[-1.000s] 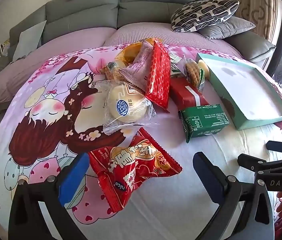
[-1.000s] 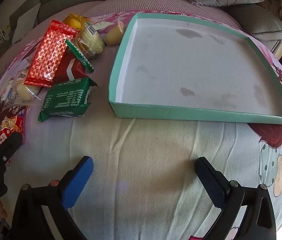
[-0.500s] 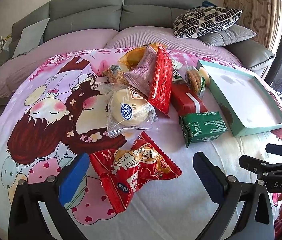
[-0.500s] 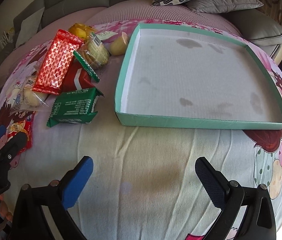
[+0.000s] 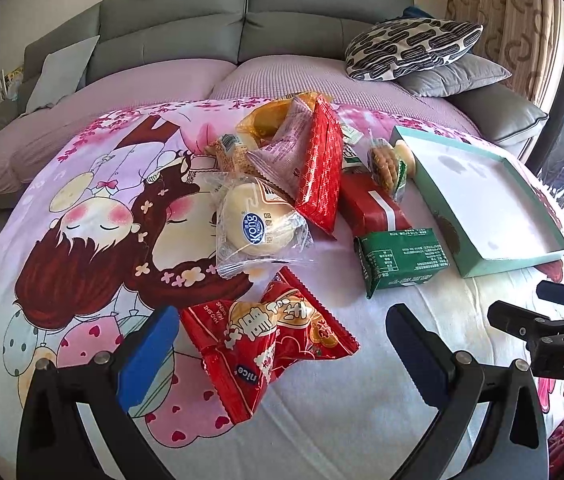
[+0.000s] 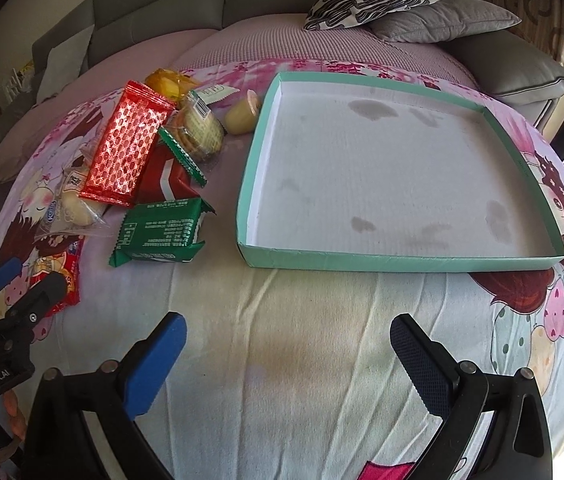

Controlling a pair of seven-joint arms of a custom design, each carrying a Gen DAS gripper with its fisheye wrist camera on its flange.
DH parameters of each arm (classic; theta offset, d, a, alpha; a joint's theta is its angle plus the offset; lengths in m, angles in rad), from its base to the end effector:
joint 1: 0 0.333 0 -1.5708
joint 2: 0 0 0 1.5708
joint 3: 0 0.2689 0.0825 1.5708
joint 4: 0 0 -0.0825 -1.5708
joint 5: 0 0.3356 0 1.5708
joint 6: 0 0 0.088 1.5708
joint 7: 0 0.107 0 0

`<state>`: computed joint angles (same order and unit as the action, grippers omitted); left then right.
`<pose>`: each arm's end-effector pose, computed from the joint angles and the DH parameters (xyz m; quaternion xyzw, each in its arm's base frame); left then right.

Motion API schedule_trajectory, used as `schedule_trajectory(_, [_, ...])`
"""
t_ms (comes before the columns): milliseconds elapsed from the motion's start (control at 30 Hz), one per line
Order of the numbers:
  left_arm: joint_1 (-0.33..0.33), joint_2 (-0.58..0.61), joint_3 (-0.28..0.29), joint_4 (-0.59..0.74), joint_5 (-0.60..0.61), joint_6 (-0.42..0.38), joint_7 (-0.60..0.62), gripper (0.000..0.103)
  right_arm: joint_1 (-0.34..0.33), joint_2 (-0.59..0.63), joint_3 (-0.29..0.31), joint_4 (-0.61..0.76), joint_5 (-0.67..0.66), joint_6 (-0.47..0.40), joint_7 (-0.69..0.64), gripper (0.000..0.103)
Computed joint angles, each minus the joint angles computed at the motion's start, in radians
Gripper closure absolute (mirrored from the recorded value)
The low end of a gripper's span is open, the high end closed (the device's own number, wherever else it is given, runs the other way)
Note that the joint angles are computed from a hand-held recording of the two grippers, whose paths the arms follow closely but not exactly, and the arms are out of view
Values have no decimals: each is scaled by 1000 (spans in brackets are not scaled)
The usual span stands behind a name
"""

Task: Organize snacks
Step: 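Move both tools toward the snack pile beside the green tray, then grasp the red candy bag with the left tool while the right tool grasps the green biscuit box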

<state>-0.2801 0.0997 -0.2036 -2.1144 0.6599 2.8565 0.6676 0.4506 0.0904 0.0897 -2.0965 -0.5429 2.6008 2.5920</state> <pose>0.4764 -0.2854 0.4168 -0.6114 0.7098 -0.2847 0.2030 0.4665 0.2912 0.4021 -0.6564 0.7055 -0.1795 0.1981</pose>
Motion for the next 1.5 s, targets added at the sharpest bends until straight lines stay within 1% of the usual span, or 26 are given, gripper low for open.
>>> schedule_trajectory(133, [-4, -5, -3, 6, 9, -23, 2, 0, 0, -25, 3, -20, -11, 0, 13, 0])
schedule_trajectory(267, [-5, -10, -4, 9, 13, -36, 4, 0, -1, -4, 5, 0, -24, 1, 24, 0])
schedule_trajectory(400, [-2, -18, -6, 9, 9, -54, 5, 0, -1, -10, 3, -1, -29, 2, 22, 0])
schedule_trajectory(467, [1, -23, -7, 5, 3, -54, 8, 0, -3, -14, 2, -9, -41, 25, 28, 0])
schedule_trajectory(533, [4, -22, -12, 9, -26, -75, 30, 0, -5, -14, 0, -11, -65, 61, 36, 0])
schedule_trajectory(633, [9, -16, -20, 15, -98, -103, 77, 0, 2, -4, -2, 8, -128, 88, 53, 0])
schedule_trajectory(700, [10, -11, -21, 20, -135, -120, 97, 0, 2, 10, -4, 21, -133, 122, 34, 0])
schedule_trajectory(767, [11, -6, -22, 22, -164, -130, 114, 0, 0, 38, -5, 44, -89, 165, -24, 0])
schedule_trajectory(867, [12, 0, -20, 28, -185, -145, 121, 0, 14, 82, -14, 91, -33, 195, -96, 0])
schedule_trajectory(933, [16, 4, -20, 31, -220, -152, 139, 0, 35, 106, -34, 114, -35, 221, -108, 0])
schedule_trajectory(1033, [23, 10, -23, 33, -274, -151, 167, 0, 54, 147, -44, 160, 20, 222, -166, 0])
schedule_trajectory(1100, [23, 14, -22, 35, -287, -151, 177, 0, 67, 169, -53, 183, 55, 226, -201, 0])
schedule_trajectory(1200, [22, 25, -22, 45, -298, -153, 192, 1, 91, 203, -71, 231, 90, 191, -243, 0])
schedule_trajectory(1267, [22, 33, -22, 51, -307, -150, 201, 1, 93, 230, -69, 264, 133, 172, -282, 0])
schedule_trajectory(1333, [23, 40, -21, 56, -314, -145, 209, 1, 89, 247, -64, 279, 184, 175, -326, 6])
schedule_trajectory(1500, [25, 59, -18, 70, -326, -142, 216, 1, 117, 292, -86, 336, 226, 130, -373, 9])
